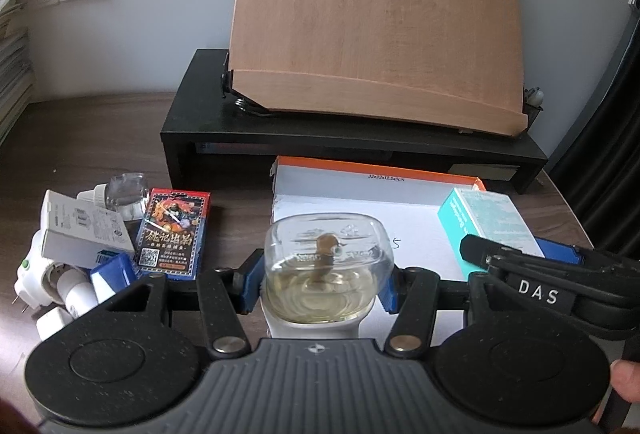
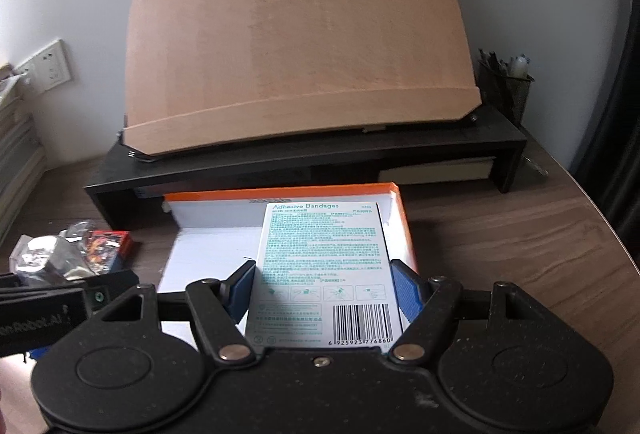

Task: Organize rigid objects
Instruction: 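Carry the plug with the left gripper while the right carries the box over the orange-rimmed tray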

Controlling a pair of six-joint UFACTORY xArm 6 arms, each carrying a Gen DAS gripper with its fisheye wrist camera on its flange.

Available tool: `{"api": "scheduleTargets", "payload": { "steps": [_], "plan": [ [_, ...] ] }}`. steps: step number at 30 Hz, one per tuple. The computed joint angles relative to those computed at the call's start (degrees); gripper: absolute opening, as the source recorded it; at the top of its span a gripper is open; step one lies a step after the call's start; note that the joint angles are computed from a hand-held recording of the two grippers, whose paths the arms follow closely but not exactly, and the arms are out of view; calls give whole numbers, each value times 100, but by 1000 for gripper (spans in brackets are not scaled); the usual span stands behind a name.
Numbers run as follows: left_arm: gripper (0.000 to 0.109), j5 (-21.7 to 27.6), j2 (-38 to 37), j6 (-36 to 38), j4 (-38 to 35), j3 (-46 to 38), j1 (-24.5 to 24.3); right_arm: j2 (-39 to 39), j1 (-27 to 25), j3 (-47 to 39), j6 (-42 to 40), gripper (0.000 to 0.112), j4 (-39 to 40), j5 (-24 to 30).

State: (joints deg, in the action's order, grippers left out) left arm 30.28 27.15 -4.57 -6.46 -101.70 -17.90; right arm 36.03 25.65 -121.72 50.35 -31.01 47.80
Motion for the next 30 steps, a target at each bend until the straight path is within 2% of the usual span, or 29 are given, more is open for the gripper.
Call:
{"api": "scheduleTargets", "payload": {
  "steps": [8,22,27,30],
  "plan": [
    [56,300,538,224,-164,-799,12,421,-35,-622,9,84,27,373],
    [56,1159,1899,354,-246,-2897,26,1052,-69,-1586,-256,84,78,713],
    [56,1455,2379,322,-254,-3685,13,1026,-77,-1485,-172,86,-160,531],
    [56,1667,2687,341,-281,-4219,7,439,-84,-558,120,87,-420,75]
  ]
}}
